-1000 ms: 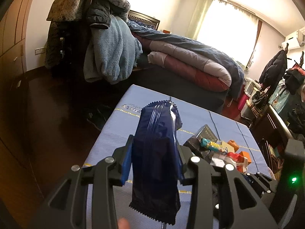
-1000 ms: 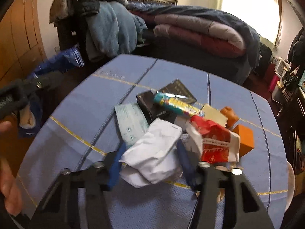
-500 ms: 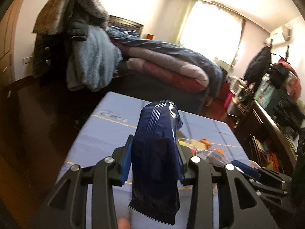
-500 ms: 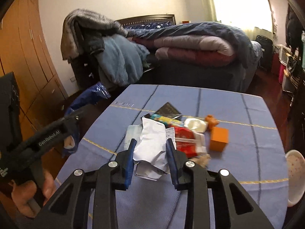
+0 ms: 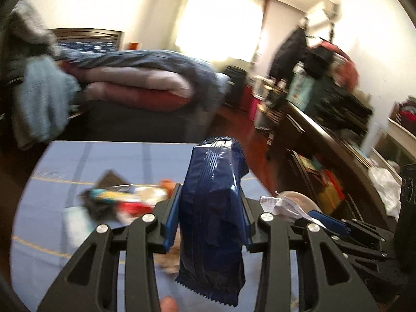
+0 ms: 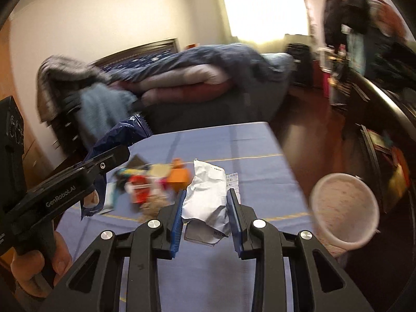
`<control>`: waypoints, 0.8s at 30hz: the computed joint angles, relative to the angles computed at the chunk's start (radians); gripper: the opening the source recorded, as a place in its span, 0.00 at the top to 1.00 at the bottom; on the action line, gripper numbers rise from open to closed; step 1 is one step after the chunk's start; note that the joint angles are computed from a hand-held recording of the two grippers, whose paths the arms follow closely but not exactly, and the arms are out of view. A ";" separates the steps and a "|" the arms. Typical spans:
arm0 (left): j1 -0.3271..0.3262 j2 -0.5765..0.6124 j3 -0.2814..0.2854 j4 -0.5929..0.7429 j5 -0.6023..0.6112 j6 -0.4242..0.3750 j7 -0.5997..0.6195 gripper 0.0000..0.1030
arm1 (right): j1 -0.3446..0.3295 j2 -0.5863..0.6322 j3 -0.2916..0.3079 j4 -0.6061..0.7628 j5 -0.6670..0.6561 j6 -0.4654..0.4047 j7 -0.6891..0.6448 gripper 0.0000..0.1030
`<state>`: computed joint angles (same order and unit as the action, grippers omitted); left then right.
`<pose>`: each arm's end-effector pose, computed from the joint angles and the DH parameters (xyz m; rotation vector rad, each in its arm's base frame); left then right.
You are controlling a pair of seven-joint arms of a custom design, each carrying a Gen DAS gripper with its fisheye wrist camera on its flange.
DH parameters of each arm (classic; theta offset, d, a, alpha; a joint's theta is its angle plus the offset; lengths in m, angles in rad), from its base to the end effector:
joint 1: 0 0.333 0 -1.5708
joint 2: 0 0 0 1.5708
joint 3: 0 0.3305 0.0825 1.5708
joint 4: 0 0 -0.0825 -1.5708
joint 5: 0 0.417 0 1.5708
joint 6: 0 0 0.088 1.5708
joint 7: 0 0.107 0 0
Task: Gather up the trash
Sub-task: 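Grasp the white tissue with the right tool while the left tool holds the blue wrapper, then carry both items over the wastebasket and open both tools to drop them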
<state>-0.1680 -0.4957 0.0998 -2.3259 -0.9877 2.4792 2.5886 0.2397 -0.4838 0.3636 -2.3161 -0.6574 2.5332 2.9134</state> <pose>0.4742 -0.0223 0.6007 -1.3188 2.1475 -1.3924 0.3842 0.3026 0.5907 -1.3821 1.8627 -0.7276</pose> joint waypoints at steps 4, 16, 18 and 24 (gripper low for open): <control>-0.059 0.007 -0.047 0.003 -0.024 -0.010 0.025 0.61 | -0.024 -0.120 -0.017 -0.098 0.015 -0.047 0.037 0.69; -0.175 0.202 -0.200 0.128 -0.024 -0.014 0.007 0.61 | -0.150 -0.349 -0.055 -0.316 0.066 -0.126 0.070 0.69; -0.185 0.245 -0.231 0.154 -0.013 0.015 -0.003 0.61 | -0.170 -0.363 -0.060 -0.339 0.067 -0.123 0.070 0.69; -0.191 0.395 -0.302 0.259 0.062 0.006 -0.086 0.59 | -0.234 -0.379 -0.090 -0.400 0.061 -0.076 0.062 0.69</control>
<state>-0.3587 -0.1005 -0.2017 -2.0665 -0.9261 2.4854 2.5023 0.0059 -0.8627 0.2738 -2.7157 -0.5968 2.4574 2.9757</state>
